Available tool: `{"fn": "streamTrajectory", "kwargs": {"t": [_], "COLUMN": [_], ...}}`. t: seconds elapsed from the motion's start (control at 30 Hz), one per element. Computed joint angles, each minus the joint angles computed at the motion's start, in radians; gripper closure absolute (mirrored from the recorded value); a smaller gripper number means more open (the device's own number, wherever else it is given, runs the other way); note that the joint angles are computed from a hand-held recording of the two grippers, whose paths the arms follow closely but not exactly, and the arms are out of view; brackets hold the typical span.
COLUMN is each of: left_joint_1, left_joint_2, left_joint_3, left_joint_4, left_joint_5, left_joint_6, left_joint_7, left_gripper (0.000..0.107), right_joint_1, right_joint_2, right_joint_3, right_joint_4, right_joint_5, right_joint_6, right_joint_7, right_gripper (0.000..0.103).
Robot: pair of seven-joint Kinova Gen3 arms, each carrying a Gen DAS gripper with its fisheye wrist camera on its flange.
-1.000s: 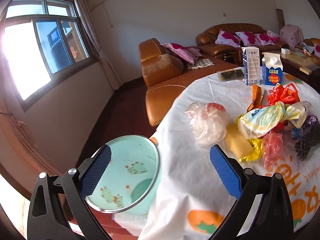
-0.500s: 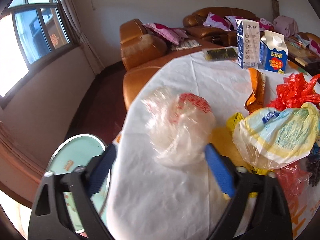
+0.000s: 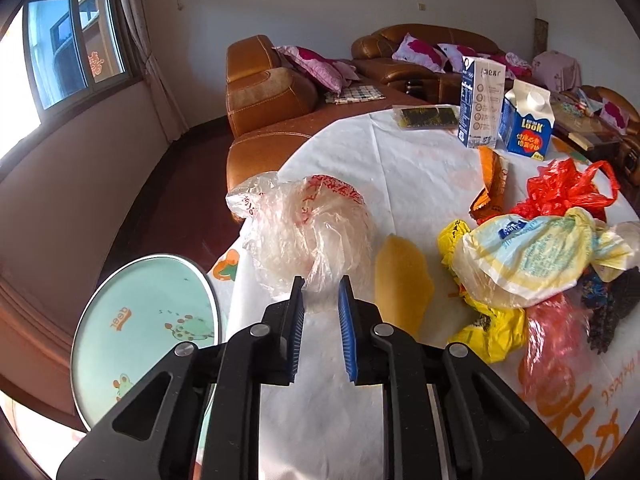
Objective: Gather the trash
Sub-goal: 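Grasp the clear plastic bag with the left gripper while the right gripper grasps the black mesh bag, then carry the clear bag and black mesh bag over the teal bucket with both grippers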
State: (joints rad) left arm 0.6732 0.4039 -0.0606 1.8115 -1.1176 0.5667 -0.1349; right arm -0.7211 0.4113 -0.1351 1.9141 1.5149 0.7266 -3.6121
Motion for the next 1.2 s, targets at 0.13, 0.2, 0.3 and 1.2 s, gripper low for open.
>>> {"fn": "streamTrajectory", "kwargs": {"t": [0.13, 0.2, 0.3, 1.2], "left_joint_1": [0.034, 0.031, 0.044, -0.039], "left_joint_2": [-0.032, -0.046, -0.062, -0.175], "left_joint_3": [-0.007, 0.014, 0.043, 0.197], "left_joint_4": [0.055, 0.080, 0.115, 0.186], "left_joint_5": [-0.062, -0.080, -0.118, -0.178], "left_joint_6": [0.025, 0.029, 0.062, 0.311], "left_joint_7": [0.102, 0.136, 0.215, 0.274], "left_gripper": [0.092, 0.092, 0.092, 0.092], "right_joint_1": [0.007, 0.005, 0.007, 0.009], "right_joint_2": [-0.011, -0.026, -0.043, -0.227], "right_joint_3": [-0.002, -0.002, -0.007, -0.097], "right_joint_4": [0.001, 0.014, 0.030, 0.093], "right_joint_5": [-0.043, -0.052, -0.093, 0.131], "right_joint_6": [-0.029, -0.037, -0.057, -0.083], "right_joint_7": [0.049, 0.046, 0.072, -0.051], "right_gripper": [0.019, 0.021, 0.025, 0.092]}}
